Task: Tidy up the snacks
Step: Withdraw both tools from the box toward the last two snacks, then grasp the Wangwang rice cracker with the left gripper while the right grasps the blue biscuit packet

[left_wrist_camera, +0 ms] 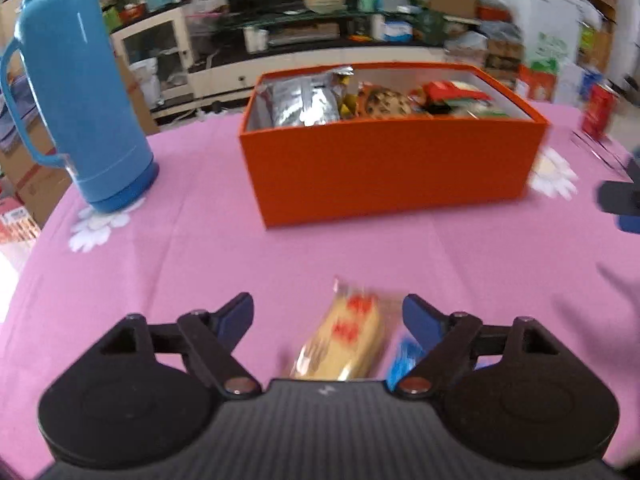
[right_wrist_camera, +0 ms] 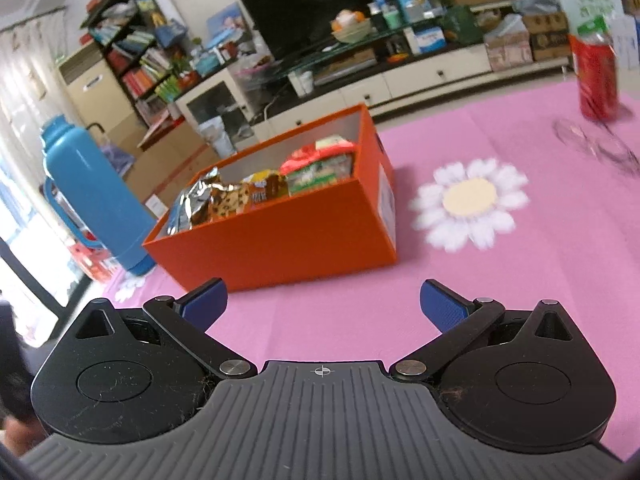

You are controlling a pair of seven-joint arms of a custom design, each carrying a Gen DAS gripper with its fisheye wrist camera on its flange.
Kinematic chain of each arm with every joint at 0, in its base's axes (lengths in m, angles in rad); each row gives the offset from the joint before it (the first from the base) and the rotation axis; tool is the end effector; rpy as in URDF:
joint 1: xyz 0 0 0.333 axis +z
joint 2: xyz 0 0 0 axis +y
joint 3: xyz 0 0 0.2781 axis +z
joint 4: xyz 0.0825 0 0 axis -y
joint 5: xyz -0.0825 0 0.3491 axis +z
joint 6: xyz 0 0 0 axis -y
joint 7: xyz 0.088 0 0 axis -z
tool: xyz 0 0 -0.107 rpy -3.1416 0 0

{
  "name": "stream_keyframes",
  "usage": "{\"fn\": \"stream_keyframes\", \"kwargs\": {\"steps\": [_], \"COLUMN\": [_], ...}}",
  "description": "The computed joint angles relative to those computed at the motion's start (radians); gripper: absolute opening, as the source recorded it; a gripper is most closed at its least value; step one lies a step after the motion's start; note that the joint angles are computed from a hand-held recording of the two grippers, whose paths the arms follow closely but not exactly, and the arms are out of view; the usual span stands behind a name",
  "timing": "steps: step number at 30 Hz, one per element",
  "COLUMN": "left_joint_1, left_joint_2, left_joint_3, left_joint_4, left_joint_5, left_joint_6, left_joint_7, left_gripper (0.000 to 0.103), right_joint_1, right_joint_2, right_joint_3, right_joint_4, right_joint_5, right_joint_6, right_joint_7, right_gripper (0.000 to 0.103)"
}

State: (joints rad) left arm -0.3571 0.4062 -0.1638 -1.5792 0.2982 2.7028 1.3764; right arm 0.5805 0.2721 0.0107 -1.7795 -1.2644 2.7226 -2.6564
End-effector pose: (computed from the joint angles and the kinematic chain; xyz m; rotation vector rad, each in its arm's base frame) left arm 0.5882 -0.3287 0.4702 -1.3048 2.2284 -0.7962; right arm 0.5000 0.3773 0.4386 -1.1693 1.8382 -0.5231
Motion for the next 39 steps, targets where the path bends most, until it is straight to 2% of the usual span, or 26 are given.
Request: {"fn": "stream_keyframes", "kwargs": {"steps": [2,4,5,8,9,10,13,15,17,20,22,23,24,25,28,30,32,34,35,39], "left_joint_1": [0.085,0.146,0.155,0.098,0.085,0.080,0.049,0.046,0.039,-0.003,0.000,0.005,0.003,0.007,0.046,0.076,0.088,0.077,0.079,0.143], "left_joint_2": [-0.086,-0.142,-0.149,-0.140,-0.123,-0.101,-0.072,-0.046,-0.009,0.058,0.090,0.095,0.084,0.054,-0.041,-0.064,-0.039,-0.006,0.002,0.017], "left_joint_3": [-0.082,-0.142,-0.154,-0.119,-0.111,-0.114,-0.107,-0.128,-0.150,-0.151,-0.180,-0.194,-0.192,-0.188,-0.170,-0.147,-0.117,-0.079,-0.070,-0.110], "left_joint_4": [-0.128,-0.223,-0.241,-0.271,-0.256,-0.234,-0.223,-0.198,-0.148,-0.065,-0.022,-0.010,-0.017,-0.055,-0.167,-0.182,-0.130,-0.075,-0.061,-0.043], "left_joint_5": [-0.134,-0.293,-0.340,-0.304,-0.296,-0.307,-0.293,-0.308,-0.340,-0.335,-0.362,-0.378,-0.381,-0.384,-0.401,-0.402,-0.376,-0.339,-0.332,-0.401], "left_joint_6": [0.008,0.021,0.028,0.049,0.045,0.034,0.068,0.084,0.065,0.063,0.046,0.030,0.030,0.066,0.166,0.194,0.145,0.099,0.087,0.069], "left_joint_7": [0.139,0.267,0.321,0.312,0.300,0.300,0.276,0.297,0.305,0.290,0.316,0.334,0.341,0.349,0.368,0.378,0.379,0.341,0.325,0.358], "left_gripper": [0.085,0.085,0.085,0.083,0.074,0.068,0.064,0.060,0.060,0.060,0.061,0.068,0.073,0.078,0.081,0.081,0.081,0.081,0.081,0.082], "right_joint_1": [0.002,-0.001,-0.001,0.018,0.023,0.025,0.018,0.016,0.019,0.018,0.014,0.011,0.007,0.005,-0.006,-0.015,-0.023,-0.032,-0.032,-0.063], "right_joint_2": [-0.008,-0.001,0.007,0.013,0.013,0.015,0.019,0.020,0.010,-0.010,-0.029,-0.043,-0.055,-0.071,-0.142,-0.171,-0.144,-0.070,-0.029,0.112], "right_joint_3": [0.004,0.009,0.011,0.003,-0.001,-0.001,0.004,0.002,-0.008,-0.017,-0.014,-0.011,-0.004,0.004,0.041,0.074,0.098,0.103,0.110,0.185], "right_joint_4": [-0.025,-0.028,-0.018,-0.001,0.001,0.002,-0.005,-0.012,-0.027,-0.052,-0.071,-0.085,-0.096,-0.112,-0.199,-0.254,-0.250,-0.181,-0.135,0.058], "right_joint_5": [-0.009,0.008,0.023,0.013,-0.002,-0.008,0.028,0.056,0.054,0.019,-0.004,-0.017,-0.027,-0.034,-0.063,-0.089,-0.117,-0.081,0.001,0.423], "right_joint_6": [0.030,0.049,0.049,0.033,0.037,0.043,0.061,0.062,0.058,0.053,0.033,0.016,-0.003,-0.027,-0.066,-0.034,0.037,0.130,0.125,-0.055], "right_joint_7": [0.040,0.039,0.019,0.014,0.028,0.034,-0.007,-0.035,-0.021,0.035,0.066,0.080,0.089,0.104,0.192,0.278,0.350,0.279,0.155,-0.417], "right_gripper": [0.093,0.093,0.093,0.093,0.093,0.093,0.093,0.093,0.093,0.093,0.093,0.093,0.093,0.093,0.093,0.093,0.093,0.093,0.093,0.093]}}
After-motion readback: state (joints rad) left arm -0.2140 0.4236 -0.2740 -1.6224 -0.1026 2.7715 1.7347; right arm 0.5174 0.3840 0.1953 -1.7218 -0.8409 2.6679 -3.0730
